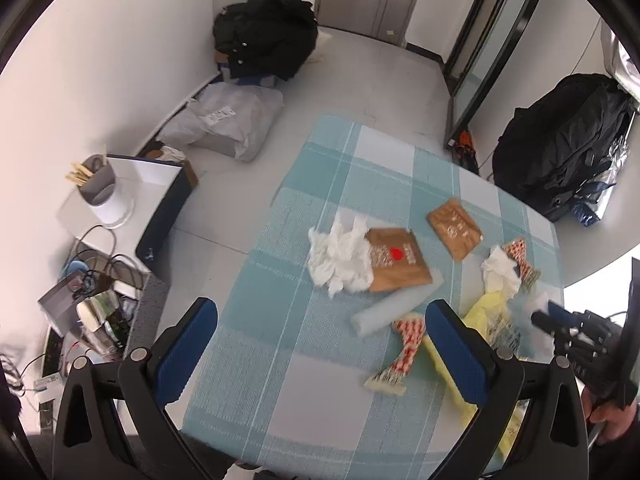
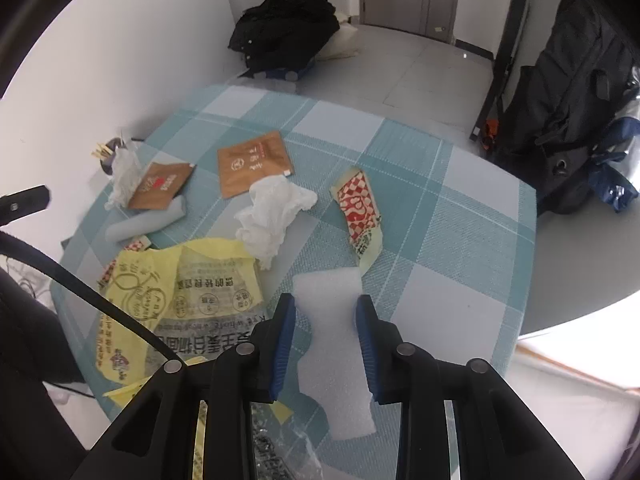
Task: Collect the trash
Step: 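Lower the right gripper onto the white foam strip and close it, then grasp the white crumpled tissue with the left gripper while the right holds the foam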
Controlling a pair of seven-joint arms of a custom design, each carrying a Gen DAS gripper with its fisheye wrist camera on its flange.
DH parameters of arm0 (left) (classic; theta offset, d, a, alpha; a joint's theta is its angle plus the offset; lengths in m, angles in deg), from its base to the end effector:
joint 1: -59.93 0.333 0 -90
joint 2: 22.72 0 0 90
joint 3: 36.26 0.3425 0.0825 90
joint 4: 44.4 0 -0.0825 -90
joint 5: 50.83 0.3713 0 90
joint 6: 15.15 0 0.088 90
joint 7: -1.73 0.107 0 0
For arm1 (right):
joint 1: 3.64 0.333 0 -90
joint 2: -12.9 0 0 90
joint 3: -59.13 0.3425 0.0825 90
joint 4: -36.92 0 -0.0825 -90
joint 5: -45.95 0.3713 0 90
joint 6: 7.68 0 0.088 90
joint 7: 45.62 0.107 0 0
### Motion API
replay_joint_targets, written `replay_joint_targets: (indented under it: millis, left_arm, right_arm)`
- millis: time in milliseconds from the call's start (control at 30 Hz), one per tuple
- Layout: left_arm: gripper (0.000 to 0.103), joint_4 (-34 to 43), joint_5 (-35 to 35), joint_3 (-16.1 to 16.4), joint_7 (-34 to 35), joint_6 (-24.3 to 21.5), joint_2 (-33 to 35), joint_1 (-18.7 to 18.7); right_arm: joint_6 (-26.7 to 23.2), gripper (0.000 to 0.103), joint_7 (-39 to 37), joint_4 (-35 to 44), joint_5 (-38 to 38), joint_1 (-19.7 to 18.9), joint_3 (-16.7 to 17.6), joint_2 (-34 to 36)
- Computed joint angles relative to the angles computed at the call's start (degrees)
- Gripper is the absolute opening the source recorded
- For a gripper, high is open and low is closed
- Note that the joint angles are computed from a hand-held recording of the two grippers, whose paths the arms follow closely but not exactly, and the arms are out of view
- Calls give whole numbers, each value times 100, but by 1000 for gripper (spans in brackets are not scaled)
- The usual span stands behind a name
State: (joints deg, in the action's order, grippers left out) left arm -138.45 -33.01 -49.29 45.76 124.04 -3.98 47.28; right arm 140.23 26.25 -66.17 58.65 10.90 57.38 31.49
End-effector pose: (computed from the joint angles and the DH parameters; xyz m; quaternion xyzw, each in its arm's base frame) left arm 0.6289 -0.2780 0.5114 -0.7484 0.6145 -0.2143 0.1279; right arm 0.6564 0.1473 0.4492 -0.8050 0.5436 -0.1172 0.2068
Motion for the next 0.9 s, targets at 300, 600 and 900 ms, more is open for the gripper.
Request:
replay_joint_targets:
  millis: [300, 600, 900]
  left_arm:
    - [101, 984, -904, -256, 990, -344, 857, 378]
    - [80, 975, -1258, -255, 1043, -248, 1058, 419]
    - [32, 1229, -724, -93, 1005, -461, 1188, 172]
  right_arm:
    - [183, 30, -264, -202, 575, -203, 135, -228]
    - [420, 30, -628, -371, 837, -226, 192, -375]
    - [503, 30, -688, -434, 843, -208, 172, -410]
